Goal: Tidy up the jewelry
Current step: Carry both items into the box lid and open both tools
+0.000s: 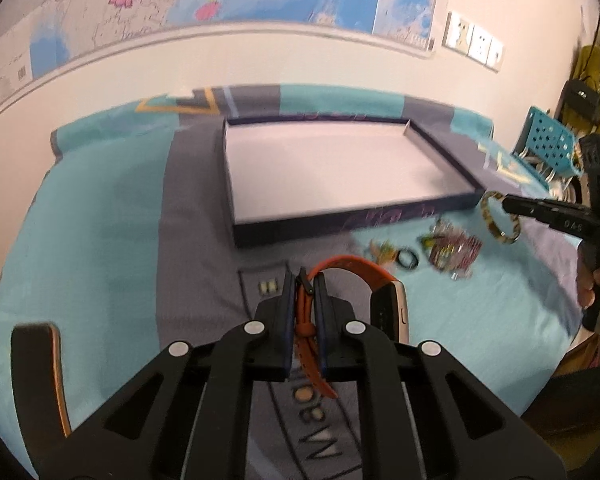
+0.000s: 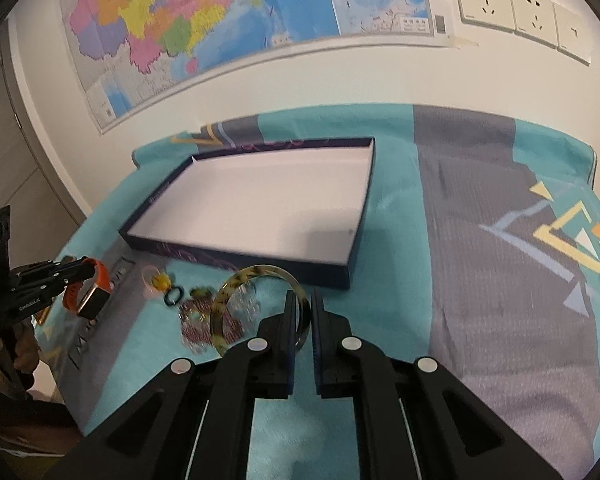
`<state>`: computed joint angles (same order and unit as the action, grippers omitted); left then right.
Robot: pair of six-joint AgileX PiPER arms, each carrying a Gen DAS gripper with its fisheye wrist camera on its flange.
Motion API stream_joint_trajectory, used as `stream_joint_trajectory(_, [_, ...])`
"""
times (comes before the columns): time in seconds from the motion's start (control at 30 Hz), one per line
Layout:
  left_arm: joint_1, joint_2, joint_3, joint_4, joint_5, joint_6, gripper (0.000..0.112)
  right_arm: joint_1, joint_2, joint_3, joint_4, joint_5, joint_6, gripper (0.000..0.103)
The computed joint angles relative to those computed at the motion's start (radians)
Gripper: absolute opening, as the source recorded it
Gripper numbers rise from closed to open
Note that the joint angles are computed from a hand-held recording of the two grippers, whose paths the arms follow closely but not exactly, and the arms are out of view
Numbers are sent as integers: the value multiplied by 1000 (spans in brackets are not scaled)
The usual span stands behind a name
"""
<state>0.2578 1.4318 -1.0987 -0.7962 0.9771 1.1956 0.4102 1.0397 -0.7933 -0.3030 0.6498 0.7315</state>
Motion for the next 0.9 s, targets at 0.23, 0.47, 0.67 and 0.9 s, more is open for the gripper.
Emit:
stream_joint_trajectory(0.23, [-83, 72, -162, -36, -5, -103, 9, -117, 98, -109, 145, -58, -207, 6])
stream_joint_trajectory(0.47, [-244, 194, -325, 59, -100, -274, 10, -208, 271, -260, 249, -88, -352, 6])
stream_joint_trajectory(0.67, [-349, 317, -462, 191, -153, -430, 10, -268, 436, -400, 333, -81, -437, 6])
stream_joint_trajectory(0.9, [-414, 501, -702, 327, -104, -606, 10, -288, 597, -549, 319, -30, -427, 6])
